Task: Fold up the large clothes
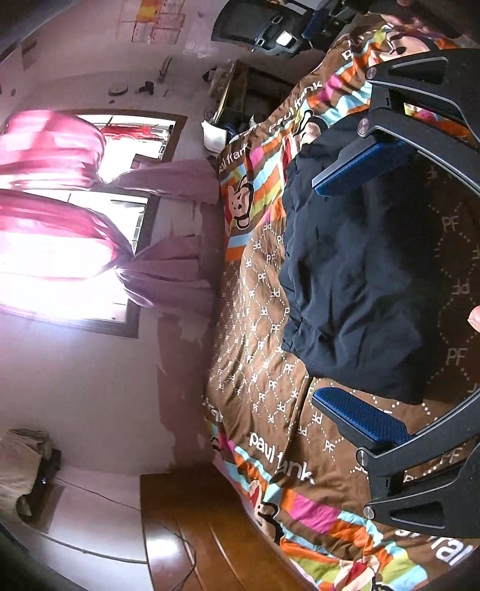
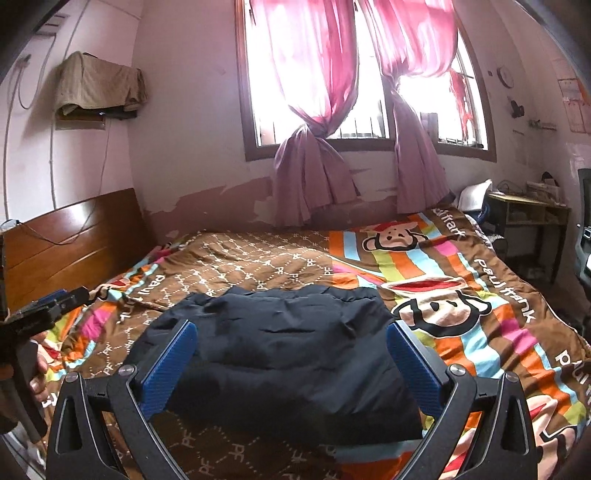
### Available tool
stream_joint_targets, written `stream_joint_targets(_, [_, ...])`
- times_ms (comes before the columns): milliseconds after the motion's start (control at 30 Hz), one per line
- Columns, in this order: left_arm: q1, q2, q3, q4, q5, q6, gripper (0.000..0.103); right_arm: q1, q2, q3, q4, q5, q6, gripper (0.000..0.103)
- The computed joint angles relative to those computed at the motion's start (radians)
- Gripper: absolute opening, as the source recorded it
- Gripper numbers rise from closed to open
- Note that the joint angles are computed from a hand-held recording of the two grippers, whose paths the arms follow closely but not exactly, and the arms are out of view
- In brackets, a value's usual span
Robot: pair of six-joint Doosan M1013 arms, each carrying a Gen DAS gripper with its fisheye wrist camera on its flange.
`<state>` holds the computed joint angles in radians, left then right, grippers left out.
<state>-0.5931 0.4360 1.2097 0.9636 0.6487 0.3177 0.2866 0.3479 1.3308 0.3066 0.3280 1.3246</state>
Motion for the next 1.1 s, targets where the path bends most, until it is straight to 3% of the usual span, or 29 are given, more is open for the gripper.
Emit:
stream_joint_targets(667, [-0.095, -0.108, 0.181, 0.209, 0.021, -0.206, 0.101, 0.036, -0.129, 0.185, 0.12, -0.094, -0.1, 0.103])
stream_joint_targets(1100, [-0.134, -0.144, 0.271, 0.338, 0.045, -0.304, 0.101, 0.054, -0.165, 0.258, 0.032, -0.114, -0.039, 0.103])
